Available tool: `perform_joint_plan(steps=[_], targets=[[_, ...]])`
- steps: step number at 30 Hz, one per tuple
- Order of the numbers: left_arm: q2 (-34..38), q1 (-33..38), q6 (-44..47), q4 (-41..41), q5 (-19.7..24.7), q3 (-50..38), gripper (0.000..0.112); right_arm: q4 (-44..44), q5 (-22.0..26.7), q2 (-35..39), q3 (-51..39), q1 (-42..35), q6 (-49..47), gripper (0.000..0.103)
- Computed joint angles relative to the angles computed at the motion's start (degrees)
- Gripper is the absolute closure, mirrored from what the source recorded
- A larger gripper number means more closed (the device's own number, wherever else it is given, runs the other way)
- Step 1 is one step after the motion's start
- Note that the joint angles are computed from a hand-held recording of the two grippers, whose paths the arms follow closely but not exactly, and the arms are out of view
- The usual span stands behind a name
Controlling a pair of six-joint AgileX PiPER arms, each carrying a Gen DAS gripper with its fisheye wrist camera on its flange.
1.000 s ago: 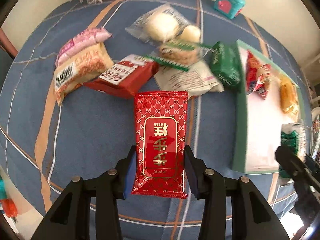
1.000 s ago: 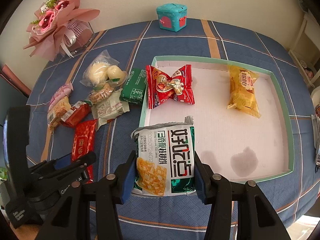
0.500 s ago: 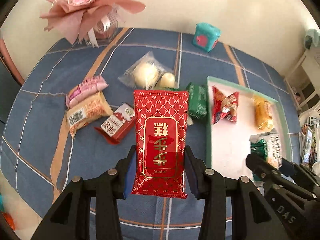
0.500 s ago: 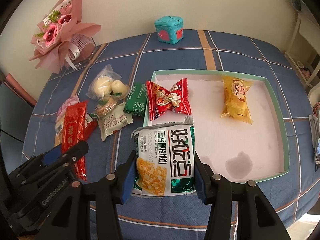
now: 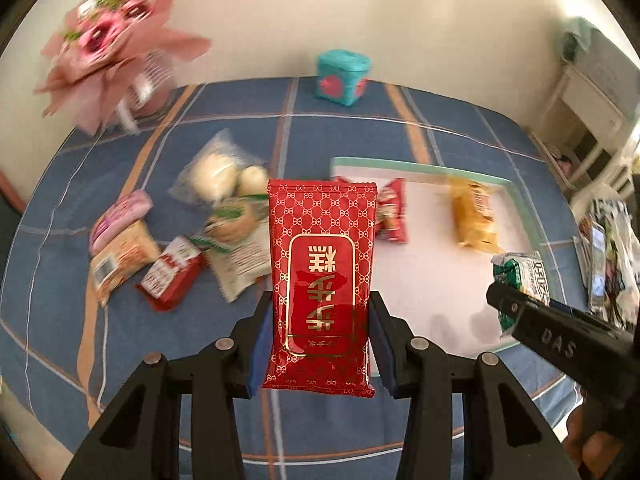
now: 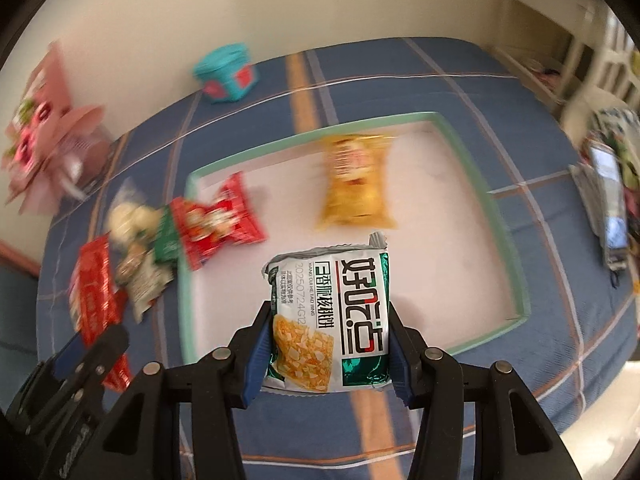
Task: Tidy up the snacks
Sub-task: 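Carry both packs over the tray and open both tools to release them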
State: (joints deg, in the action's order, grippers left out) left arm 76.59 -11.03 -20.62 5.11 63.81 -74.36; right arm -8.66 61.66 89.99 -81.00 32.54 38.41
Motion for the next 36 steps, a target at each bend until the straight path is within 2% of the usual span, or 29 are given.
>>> perform_joint_plan(steps=[6,11,23,36], targets=[[2.86,-6.36,-0.69,1.98,-1.22,-2.67,0.066,-1.42,0.31,-1.83,2.3,-5.3,0.48,0.05],[6.08,-8.82,-0.45,2.66,-3.6,-3.06,0.066,-2.39,0.24,-1.54,3.18,-7.62,0.02,0.05],[12.52,-8.48,1.91,-0.77,-8.52,0.3,0.066,-0.21,-1.23,4.42,3.74,-7.81,-3.53,0.05],[16.69,-9.34,2.61,-0.26,-8.18,1.07,0.066,-0.12,-1.16,7.38,4.32,-7.19,-4.19,0.049]])
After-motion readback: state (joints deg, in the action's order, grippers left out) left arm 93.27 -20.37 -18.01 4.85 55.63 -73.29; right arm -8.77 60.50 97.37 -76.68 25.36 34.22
